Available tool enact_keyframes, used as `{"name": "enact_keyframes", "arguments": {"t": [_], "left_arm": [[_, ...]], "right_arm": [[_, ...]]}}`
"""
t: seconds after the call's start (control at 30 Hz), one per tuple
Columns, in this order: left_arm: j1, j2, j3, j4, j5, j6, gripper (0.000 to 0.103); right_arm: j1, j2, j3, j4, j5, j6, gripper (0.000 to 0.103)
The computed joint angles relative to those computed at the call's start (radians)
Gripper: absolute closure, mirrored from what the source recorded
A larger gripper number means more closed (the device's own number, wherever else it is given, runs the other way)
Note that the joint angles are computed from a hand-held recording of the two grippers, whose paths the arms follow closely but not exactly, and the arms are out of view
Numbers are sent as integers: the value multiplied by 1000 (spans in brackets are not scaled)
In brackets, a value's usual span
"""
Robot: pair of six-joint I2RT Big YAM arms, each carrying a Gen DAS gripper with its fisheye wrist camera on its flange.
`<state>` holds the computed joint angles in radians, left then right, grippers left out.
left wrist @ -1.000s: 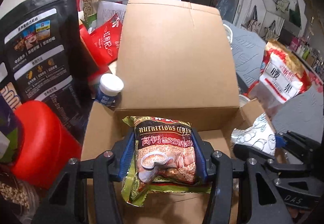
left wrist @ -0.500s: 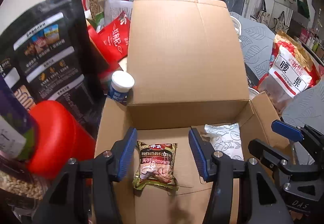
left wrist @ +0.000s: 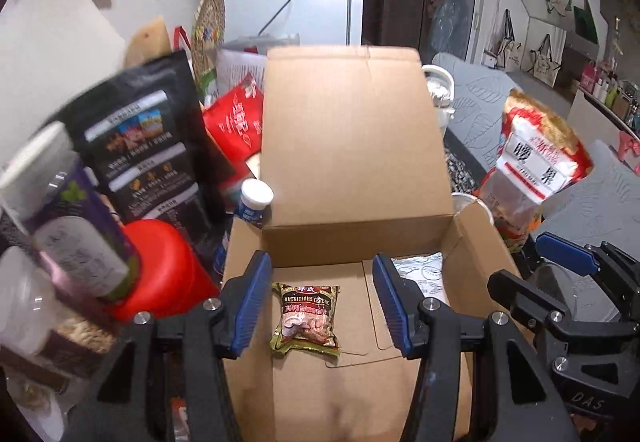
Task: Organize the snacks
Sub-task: 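Open both grippers to drop the packets into the box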
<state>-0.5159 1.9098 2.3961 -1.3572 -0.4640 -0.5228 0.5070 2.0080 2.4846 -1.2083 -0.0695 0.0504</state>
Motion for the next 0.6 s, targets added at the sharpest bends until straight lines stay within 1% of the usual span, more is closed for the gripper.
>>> {"name": "enact_keyframes", "arguments": {"t": [0.2, 0.37, 0.6], "left_arm": [[-38, -51, -20, -3, -64, 2, 50], [-78, -120, -74, 16, -111, 0, 50], [-143, -203, -135, 6, -197, -20, 50]], "right_arm": [[10, -114, -132, 74, 18, 0, 32], [25, -210, -240, 126, 37, -3, 32], [47, -338, -378, 198, 58, -5, 32]]}}
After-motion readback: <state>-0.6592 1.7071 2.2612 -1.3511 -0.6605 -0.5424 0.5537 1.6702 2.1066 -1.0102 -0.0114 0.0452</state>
